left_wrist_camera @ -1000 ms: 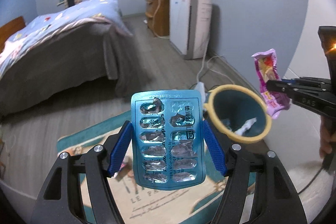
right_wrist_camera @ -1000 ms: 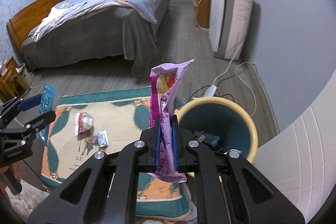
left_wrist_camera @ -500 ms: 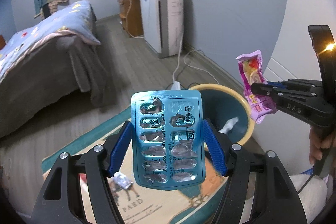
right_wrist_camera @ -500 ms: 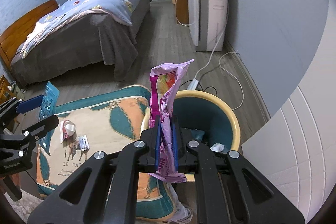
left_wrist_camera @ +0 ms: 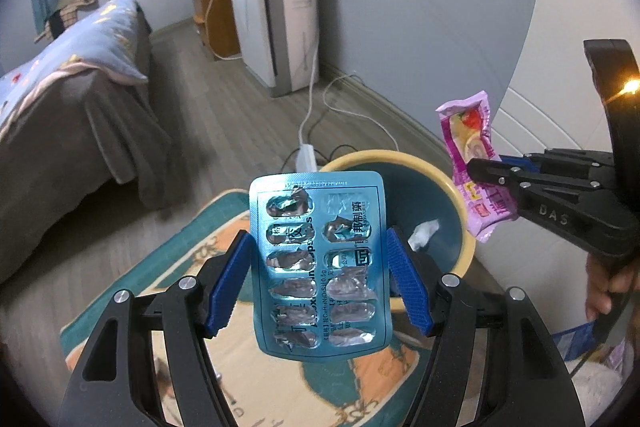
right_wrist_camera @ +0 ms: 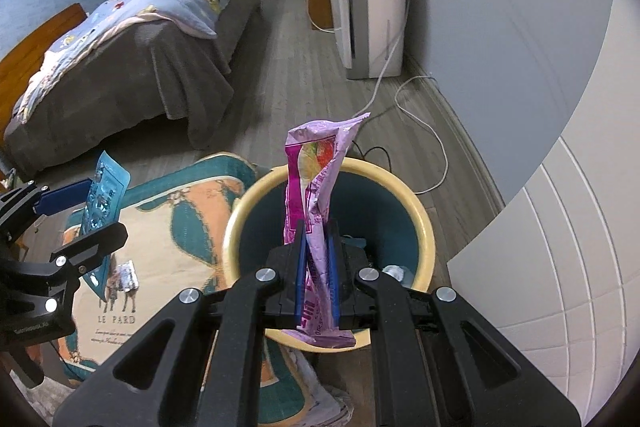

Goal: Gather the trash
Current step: 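Carry the blister pack and pink wrapper over the teal bin with both tools, then open both tools to drop the blister pack and wrapper into the bin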

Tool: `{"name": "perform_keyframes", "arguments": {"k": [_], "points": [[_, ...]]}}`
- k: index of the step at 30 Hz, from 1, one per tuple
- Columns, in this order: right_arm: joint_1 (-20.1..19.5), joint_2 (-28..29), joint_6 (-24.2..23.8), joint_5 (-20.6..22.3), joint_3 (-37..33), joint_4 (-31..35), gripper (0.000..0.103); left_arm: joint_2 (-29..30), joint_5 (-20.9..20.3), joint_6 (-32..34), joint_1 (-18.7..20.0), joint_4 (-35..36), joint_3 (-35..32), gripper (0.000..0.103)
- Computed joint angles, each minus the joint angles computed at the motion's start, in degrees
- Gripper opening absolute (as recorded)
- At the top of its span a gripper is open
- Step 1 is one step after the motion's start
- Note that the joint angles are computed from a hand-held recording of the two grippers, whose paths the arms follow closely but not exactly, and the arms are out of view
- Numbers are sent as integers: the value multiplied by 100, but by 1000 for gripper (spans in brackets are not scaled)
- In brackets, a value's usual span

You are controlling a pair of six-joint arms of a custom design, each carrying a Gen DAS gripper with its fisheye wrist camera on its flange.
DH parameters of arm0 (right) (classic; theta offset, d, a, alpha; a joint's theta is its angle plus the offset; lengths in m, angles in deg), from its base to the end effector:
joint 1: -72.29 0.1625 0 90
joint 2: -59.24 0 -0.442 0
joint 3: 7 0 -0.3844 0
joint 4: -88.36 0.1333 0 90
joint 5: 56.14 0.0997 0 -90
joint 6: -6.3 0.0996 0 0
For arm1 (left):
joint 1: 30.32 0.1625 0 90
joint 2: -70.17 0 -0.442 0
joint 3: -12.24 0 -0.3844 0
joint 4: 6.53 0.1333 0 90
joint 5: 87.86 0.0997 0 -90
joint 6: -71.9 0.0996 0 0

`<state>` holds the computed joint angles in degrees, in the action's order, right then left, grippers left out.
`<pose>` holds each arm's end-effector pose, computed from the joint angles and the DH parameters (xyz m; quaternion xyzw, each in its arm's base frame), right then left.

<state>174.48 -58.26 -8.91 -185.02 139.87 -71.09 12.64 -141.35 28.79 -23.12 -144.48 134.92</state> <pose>0.1235 -0.2364 0.3709 0.0990 -0.8877 0.3148 0.3211 -0.4426 -0.2500 0.0806 0.3628 0.8673 -0.2113 0.2673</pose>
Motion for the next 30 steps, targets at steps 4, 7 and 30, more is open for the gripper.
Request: {"name": "perform_keyframes", "arguments": {"k": [4, 7, 30], "points": [[-420, 67, -199, 92, 15, -213, 9, 215, -130, 306, 193, -272, -68, 69], [-710, 142, -263, 173, 20, -353, 9, 425, -274, 470, 334, -442, -130, 69], [-1384, 613, -219, 366, -70, -585, 11, 1351, -178, 1204, 696, -836, -429, 86]]}}
